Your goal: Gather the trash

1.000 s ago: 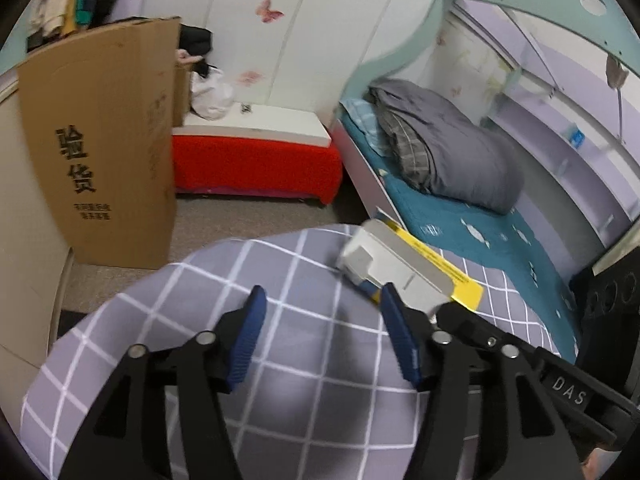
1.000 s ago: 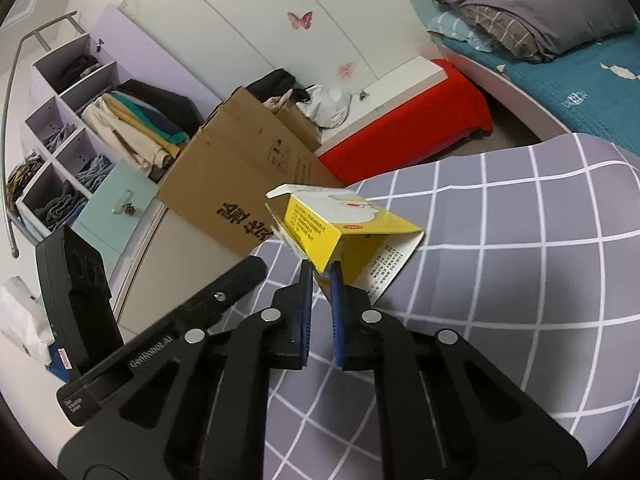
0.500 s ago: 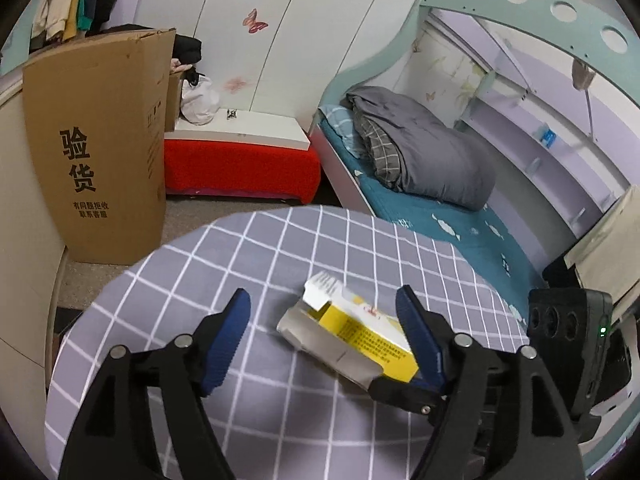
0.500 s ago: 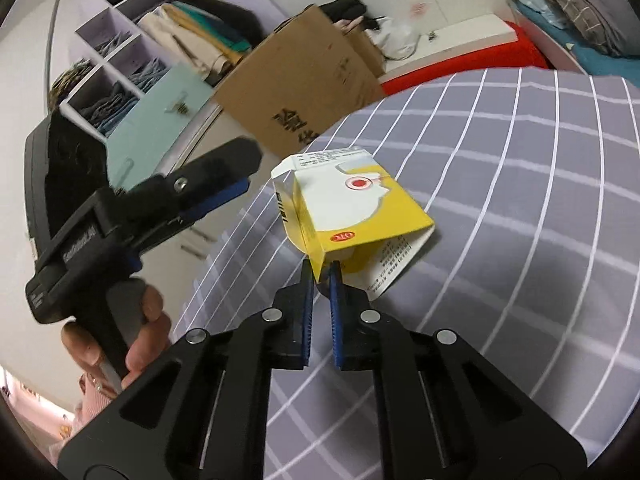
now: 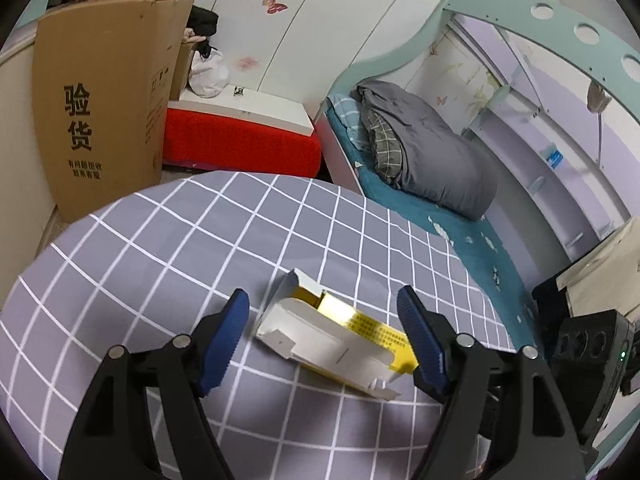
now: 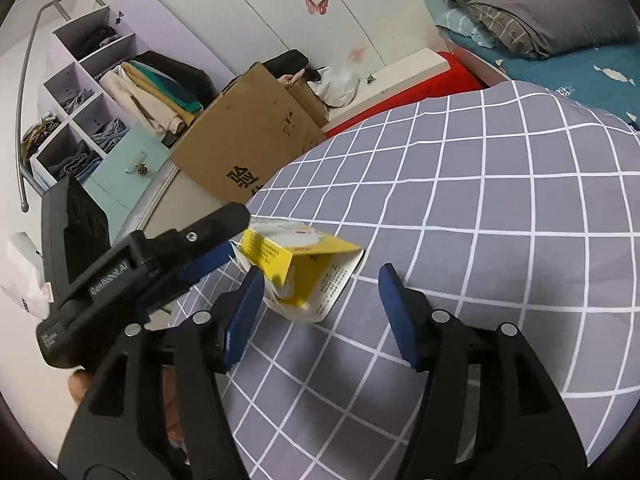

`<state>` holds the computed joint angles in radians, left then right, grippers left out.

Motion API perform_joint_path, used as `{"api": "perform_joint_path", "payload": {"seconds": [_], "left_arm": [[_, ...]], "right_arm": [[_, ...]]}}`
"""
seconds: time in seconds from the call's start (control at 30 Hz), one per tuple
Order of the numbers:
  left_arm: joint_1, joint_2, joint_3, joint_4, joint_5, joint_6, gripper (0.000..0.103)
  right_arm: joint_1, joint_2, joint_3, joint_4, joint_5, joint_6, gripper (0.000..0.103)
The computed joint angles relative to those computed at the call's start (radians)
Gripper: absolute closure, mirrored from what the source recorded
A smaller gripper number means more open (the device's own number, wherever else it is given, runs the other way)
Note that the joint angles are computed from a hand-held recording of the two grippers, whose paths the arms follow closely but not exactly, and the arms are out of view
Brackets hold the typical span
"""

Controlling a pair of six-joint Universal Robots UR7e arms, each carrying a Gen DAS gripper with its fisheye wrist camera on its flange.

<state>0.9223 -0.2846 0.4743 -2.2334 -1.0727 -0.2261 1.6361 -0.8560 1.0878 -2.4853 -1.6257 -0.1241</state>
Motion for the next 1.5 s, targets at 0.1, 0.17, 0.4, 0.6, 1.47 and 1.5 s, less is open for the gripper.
{"api": "perform_joint_path", "payload": {"seconds": [0.1, 0.17, 0.4, 0.6, 1.47, 1.5], "left_arm": [[0.006, 0.008, -0.01, -0.007, -0.011, -0.019, 0.029], [0.011, 0.016, -0.022, 0.0, -0.016, -0.022, 0.029], [0.034, 0.053, -0.098, 0.05, -0.089, -0.047, 0.036], [0.045, 0.054, -0.099, 0.05, -0.144, -0.062, 0.047], [0.02, -0.384, 0.58, -0.267, -0.143, -0.147, 0.058], [0.016, -0.442, 0.654, -0.305, -0.117, -0.147, 0.058]], "right_arm": [[0.006, 0.028, -0.041, 0.031, -0.016, -0.023, 0.042], [0.008, 0.044, -0.067, 0.047, -0.027, -0.031, 0.04], [0.031, 0.085, -0.112, 0.043, -0.084, -0.086, 0.032], [0.033, 0.107, -0.145, 0.077, -0.049, -0.101, 0.033], [0.135, 0.069, -0.044, 0.152, 0.056, -0.149, 0.075], [0.147, 0.074, -0.044, 0.158, 0.059, -0.151, 0.075]]}}
